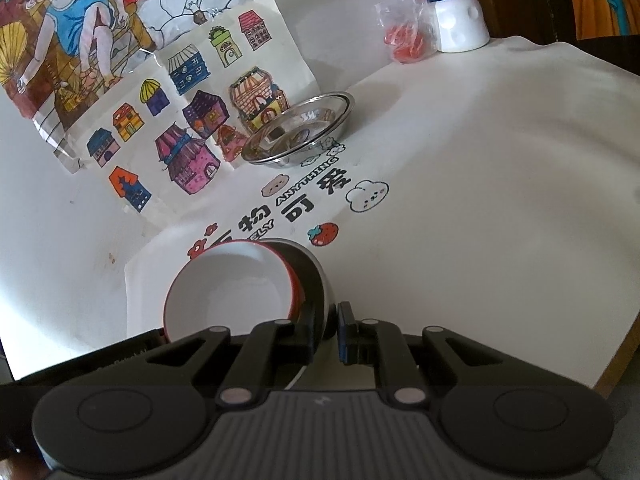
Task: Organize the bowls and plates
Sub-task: 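Lift the nested bowls with both grippers and carry them toward the plate stack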
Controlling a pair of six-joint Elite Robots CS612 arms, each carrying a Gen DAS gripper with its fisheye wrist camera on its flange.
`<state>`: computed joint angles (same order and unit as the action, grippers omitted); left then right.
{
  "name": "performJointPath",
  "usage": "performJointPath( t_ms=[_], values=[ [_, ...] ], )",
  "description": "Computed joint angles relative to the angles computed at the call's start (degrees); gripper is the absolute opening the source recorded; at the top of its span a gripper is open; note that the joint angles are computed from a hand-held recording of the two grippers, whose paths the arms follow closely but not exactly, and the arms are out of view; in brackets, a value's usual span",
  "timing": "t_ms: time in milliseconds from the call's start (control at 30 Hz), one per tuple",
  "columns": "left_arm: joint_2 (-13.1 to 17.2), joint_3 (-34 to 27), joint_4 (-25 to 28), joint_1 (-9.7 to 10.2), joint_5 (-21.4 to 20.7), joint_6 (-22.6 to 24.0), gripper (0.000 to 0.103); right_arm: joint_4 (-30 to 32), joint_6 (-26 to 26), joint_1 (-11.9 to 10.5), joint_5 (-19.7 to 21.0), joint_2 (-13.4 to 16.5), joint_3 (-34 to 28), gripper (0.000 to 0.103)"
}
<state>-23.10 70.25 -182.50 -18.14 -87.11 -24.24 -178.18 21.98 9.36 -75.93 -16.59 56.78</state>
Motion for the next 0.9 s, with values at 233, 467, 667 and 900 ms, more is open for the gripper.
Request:
performJointPath(
  t_ms=[233,467,667,900],
  values=[
    [0.95,-2.76,1.59,-0.01,1.03,0.07,0.007,1.79,0.81,-0.33,0.68,1.23,-2.89,0.013],
    [2.44,-5.97,2.92,0.16,0.58,-0.21,0.007,2.86,0.81,-0.46,-0.20,2.46,-5.74,0.013],
    [3.68,-8.71,4.05,0.35,0.36,-0.24,0.007,4.42,0.44,-0.50,-0.43,3.97,-9.17,0.013],
    [5.18,-12.17,5.22,0.44,0.73,-0.13,0.007,6.11,0.09,-0.59,-0.80,5.89,-13.31,0.013]
  ],
)
